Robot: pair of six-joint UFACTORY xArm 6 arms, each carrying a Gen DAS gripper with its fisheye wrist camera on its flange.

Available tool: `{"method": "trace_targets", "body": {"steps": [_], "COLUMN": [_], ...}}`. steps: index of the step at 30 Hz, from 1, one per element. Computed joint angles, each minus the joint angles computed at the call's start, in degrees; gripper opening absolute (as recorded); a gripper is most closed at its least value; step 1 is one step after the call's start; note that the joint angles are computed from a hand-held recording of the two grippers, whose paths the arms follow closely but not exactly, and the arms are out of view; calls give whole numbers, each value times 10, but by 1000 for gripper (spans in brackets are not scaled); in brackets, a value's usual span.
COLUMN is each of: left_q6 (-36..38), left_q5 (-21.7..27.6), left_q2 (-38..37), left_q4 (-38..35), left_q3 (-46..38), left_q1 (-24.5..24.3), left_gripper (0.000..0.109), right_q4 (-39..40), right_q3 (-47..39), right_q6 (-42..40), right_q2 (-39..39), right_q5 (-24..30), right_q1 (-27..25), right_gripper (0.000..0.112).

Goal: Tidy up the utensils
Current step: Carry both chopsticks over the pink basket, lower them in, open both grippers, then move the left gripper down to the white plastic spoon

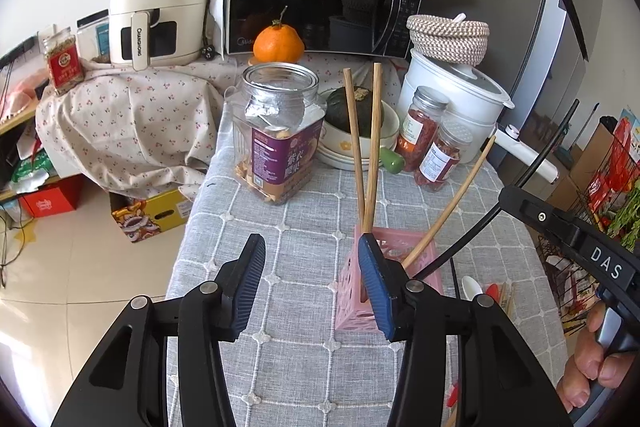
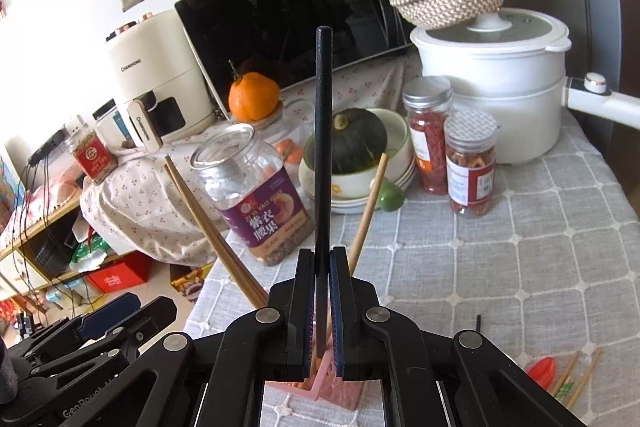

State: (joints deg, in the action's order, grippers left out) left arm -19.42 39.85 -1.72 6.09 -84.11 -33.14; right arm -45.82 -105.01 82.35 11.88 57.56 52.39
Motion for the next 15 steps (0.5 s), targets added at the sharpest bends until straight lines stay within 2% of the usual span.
{"method": "trace_targets", "body": {"steps": [4, 7, 11, 15], "left_q6": [5, 9, 7, 12], "left_q5": [5, 6, 5, 12], "left_q2": [1, -3, -12, -21], "left_q4": [5, -2, 10, 12], "left_q3": [-3, -3, 3, 10], "left_q1": [-5, -8, -16, -24], "left_gripper": [57, 67, 75, 80], "right_q4": [14, 9, -6, -17], "right_q3": [10, 30, 53, 75], "right_q6": [-1, 12, 31, 32], "right_q2": [-2, -15, -38, -67], "right_q5": [-13, -36, -48, -35], "right_q1": [-6, -8, -5, 4], "right_gripper": [8, 14, 42, 50]}}
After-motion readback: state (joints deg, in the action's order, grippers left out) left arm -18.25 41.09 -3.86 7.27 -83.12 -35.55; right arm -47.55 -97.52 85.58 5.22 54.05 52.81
